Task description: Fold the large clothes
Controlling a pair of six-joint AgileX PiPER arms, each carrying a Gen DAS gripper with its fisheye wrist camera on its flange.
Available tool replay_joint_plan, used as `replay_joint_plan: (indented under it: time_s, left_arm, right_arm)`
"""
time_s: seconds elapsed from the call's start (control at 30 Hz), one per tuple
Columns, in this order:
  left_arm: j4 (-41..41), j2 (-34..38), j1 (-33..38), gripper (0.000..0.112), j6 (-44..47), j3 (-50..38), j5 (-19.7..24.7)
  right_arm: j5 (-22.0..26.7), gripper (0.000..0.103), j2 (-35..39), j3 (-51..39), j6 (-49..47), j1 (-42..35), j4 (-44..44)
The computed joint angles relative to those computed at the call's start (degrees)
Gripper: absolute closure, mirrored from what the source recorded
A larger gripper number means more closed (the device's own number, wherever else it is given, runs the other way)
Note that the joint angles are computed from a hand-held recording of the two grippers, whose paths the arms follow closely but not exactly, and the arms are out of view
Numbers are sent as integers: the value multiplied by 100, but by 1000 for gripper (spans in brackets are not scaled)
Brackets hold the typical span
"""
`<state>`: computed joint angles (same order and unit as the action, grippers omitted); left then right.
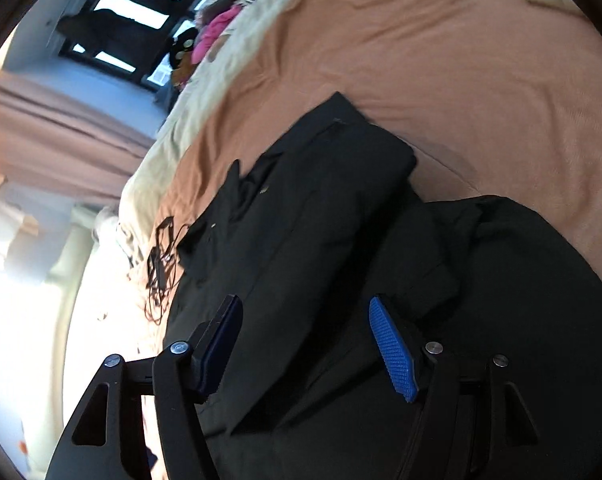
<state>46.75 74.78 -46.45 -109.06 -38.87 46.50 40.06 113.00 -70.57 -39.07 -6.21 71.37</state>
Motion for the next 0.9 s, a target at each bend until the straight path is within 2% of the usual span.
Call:
replay_joint_plan:
  time_s: [0.03,0.07,0.1,0.13,0.2,0.33,0.57,0.8,0.9]
  left_arm:
    - [7,8,5,34,1,4,-13]
    - [12,24,12,34,5,2,-21]
    - [11,33,24,34,13,4,-25]
    - [7,36,43,34,22,11,-41]
    - [16,18,82,34,19,34,-78]
    - [34,-70,130,34,-49,121,-108]
    - [22,-415,252,34,-250,410,-186]
    - [-37,-798,275,34,-306,642,17]
    - [-80,-977,372,34,-325,782,35]
  right_arm:
    - [-40,37,84,-6,-26,0,105]
    - [-74,43,149,-99,-24,18,163]
    - [-174,53,187,-93,-201,62,334]
    - [-272,60,233,-146,-215,145,346]
    - [-253,95,246,-131,-328,157,377]
    - [-410,97,-11,-21,-705,381,510]
    - [-567,98,-745,395,-1695,1087,1417]
    - [-983,98,-827,351,-1653,2269,1386]
    - [-883,98,-708,267,-1680,2631,1460]
